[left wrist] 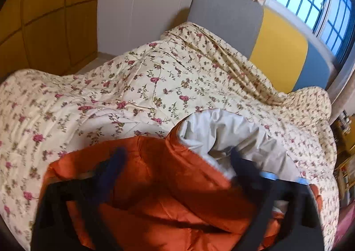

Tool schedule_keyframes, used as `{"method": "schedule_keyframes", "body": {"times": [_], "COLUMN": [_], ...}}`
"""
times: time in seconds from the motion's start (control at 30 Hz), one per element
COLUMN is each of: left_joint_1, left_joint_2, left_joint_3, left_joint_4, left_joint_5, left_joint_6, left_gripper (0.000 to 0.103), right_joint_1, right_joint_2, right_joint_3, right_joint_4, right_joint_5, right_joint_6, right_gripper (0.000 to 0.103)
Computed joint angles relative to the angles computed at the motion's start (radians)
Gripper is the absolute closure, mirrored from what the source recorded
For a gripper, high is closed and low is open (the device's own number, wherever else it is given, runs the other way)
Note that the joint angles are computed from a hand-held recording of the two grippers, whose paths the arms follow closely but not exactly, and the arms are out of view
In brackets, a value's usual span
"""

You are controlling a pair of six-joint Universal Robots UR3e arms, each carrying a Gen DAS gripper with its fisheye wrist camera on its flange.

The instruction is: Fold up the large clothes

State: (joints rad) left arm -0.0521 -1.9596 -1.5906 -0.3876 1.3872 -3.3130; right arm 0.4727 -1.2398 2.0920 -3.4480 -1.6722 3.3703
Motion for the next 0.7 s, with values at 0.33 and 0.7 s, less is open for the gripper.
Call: {"method": "schedule_keyframes", "body": {"times": [0.33, 0.7], "left_joint_1": [0.263, 0.482], "left_joint_2": [0.408, 0.502], "left_joint_3": [-0.582, -0.959], "left_joint_4": [0.22, 0.382], "left_joint_5": [-0.314, -0.461], "left_joint_6": [0.102, 0.162], "left_gripper": [0.083, 0.078], "right_joint_1": [-0.08, -0.278], "right_joint_2": [-0.134, -0.264], "right_joint_3": [0.101, 0.314], "right_joint_4": [0.028, -0.007], "right_joint_5": [-0.038, 0.172], "right_joint_6": [0.158, 0.339], "right_gripper": [0.097, 0.091]}}
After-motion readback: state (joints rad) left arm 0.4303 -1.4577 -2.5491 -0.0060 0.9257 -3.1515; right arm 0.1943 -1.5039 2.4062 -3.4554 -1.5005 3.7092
